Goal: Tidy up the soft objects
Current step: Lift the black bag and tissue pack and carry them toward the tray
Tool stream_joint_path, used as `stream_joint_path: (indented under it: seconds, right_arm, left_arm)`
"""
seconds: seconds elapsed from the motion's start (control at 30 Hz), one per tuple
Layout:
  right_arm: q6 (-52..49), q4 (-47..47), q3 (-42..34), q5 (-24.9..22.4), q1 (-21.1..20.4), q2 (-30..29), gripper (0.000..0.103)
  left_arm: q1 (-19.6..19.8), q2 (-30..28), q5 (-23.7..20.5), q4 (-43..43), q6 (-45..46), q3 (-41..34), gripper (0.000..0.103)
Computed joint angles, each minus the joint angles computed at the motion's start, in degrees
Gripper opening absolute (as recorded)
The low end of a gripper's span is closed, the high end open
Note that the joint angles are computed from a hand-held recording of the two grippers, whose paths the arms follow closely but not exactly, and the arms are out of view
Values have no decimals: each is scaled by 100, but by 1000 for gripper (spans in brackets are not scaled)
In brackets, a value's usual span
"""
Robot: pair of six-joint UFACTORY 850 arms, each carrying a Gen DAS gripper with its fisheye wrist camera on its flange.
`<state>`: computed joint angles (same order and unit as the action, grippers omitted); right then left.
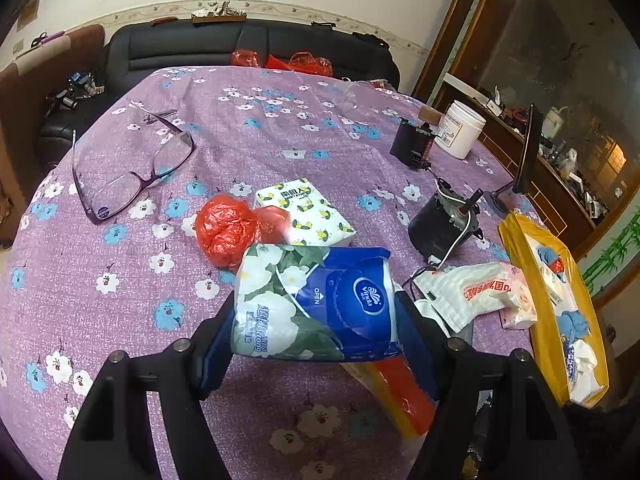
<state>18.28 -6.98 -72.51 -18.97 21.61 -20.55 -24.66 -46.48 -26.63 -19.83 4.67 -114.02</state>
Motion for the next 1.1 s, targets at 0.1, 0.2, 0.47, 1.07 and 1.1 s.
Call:
stream_joint_path:
  seconds: [0.1, 0.2, 0.47, 1.07, 1.1]
  right_arm:
    - [132, -434, 35, 12, 78, -19, 49]
    - [977, -1429, 129, 87, 199, 71, 36]
    - [1658, -1480, 483, 698, 48, 437, 33]
    - [3540, -2302, 1101, 1326, -451, 1189, 33]
    - [3803, -2515, 1157, 1350, -475, 1247, 33]
  left_arm:
    - [-1, 0, -8, 3, 3, -3, 73]
    - [-14, 11, 0, 28, 25, 4, 73]
    - [-15, 40, 48, -169, 249, 50, 73]
    - [-72, 78, -3, -971, 1117, 70, 73]
    - [-85, 78, -36, -997, 1143, 55, 73]
